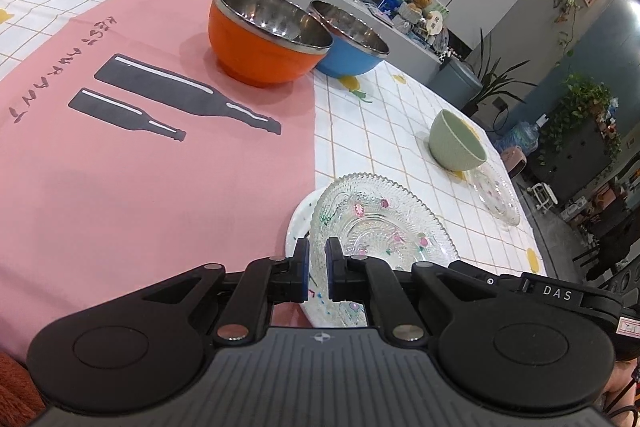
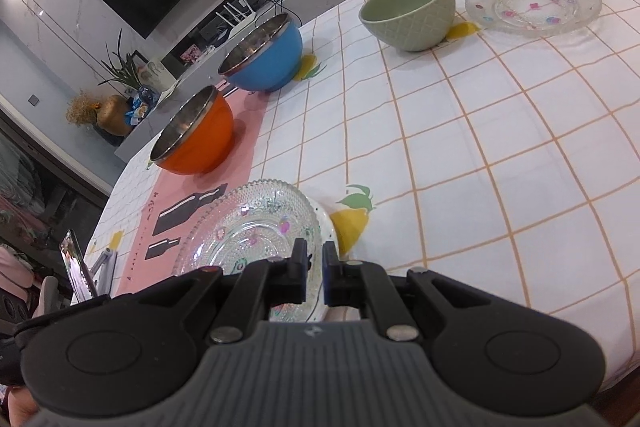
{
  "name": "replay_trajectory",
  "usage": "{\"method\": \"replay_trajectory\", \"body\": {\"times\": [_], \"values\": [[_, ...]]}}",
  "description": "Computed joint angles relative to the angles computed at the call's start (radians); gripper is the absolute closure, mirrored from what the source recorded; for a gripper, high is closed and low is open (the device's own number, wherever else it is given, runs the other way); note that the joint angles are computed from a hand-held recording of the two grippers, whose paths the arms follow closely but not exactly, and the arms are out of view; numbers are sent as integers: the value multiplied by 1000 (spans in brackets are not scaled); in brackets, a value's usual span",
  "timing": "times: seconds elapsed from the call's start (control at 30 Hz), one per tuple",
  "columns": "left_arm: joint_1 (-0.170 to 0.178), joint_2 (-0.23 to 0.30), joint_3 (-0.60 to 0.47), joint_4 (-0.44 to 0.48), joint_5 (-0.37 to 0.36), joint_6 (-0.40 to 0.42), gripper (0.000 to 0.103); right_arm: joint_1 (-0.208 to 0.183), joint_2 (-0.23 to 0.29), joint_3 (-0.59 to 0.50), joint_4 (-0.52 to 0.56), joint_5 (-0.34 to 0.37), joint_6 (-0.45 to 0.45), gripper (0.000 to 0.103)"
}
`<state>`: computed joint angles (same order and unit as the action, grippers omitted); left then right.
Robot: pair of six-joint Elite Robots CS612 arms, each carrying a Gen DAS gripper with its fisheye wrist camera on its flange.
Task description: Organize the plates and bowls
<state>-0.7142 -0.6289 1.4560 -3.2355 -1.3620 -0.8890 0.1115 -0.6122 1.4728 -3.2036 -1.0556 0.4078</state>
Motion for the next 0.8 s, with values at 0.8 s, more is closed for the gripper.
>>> {"method": "replay_trajectory", "body": {"times": [0.8], "values": [[-7, -8, -11, 83, 42, 46, 95, 19, -6, -4, 15, -71, -98, 97]]}}
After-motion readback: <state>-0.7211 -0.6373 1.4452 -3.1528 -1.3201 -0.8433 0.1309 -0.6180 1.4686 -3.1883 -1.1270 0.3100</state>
